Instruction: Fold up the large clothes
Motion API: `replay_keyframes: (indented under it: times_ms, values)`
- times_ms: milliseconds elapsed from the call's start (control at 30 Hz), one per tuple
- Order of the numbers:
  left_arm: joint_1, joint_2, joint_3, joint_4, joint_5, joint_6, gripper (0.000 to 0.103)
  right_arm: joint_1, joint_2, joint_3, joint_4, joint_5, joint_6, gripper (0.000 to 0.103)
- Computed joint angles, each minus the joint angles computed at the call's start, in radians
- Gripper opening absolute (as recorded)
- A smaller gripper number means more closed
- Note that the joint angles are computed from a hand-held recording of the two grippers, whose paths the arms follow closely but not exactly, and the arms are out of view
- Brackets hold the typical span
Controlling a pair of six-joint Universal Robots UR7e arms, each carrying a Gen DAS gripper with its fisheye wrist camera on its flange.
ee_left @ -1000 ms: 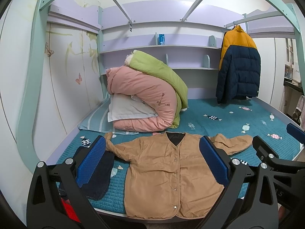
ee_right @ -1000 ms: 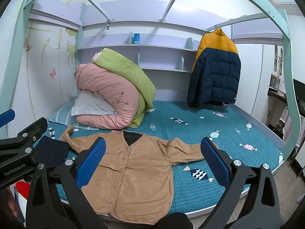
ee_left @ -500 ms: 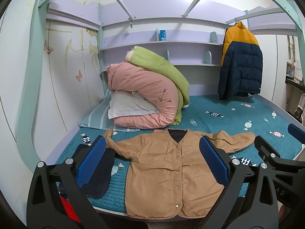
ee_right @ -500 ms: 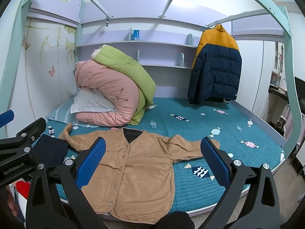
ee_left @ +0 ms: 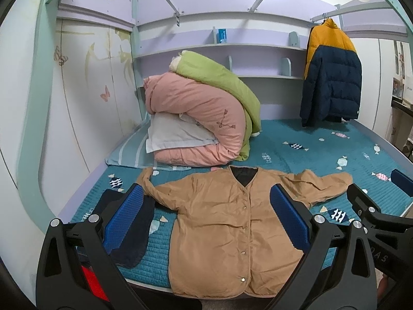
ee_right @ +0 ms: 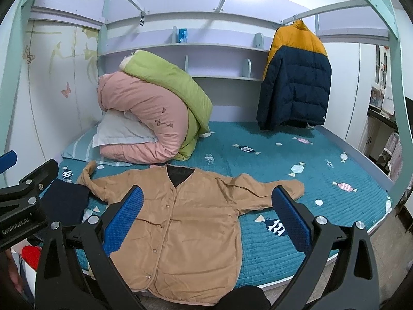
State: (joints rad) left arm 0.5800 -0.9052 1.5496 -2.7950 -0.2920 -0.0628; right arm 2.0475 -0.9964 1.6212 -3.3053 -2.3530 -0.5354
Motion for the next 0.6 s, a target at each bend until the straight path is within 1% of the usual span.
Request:
replay_keyframes:
  times_ms: [233, 333, 467, 533, 600]
  values:
    - [0.053, 0.038, -0.057, 0.065, -0.025, -0.007, 0.098, -0.036, 0.043, -0.056, 0.078, 0.013, 0.031, 0.096]
    - [0.083, 0.060, -0.087, 0.093, -0.036, -0.013, 0.098, -0.055, 0.079, -0.095, 0.102, 0.014, 0.026, 0.096]
    - [0.140, 0.089, -0.136, 0.160, -0.067, -0.046, 0.098, -0.085, 0.136, -0.160, 0.141, 0.025, 0.026, 0.096]
    - [0.170, 0.113, -0.167, 0.173, -0.077, -0.040, 0.098, -0.103, 0.172, -0.201, 0.168, 0.031, 0.029, 0.096]
    - [0.208, 0.136, -0.209, 0.217, -0.111, -0.050, 0.098, -0.125, 0.209, -0.253, 0.239, 0.050, 0.041, 0.096]
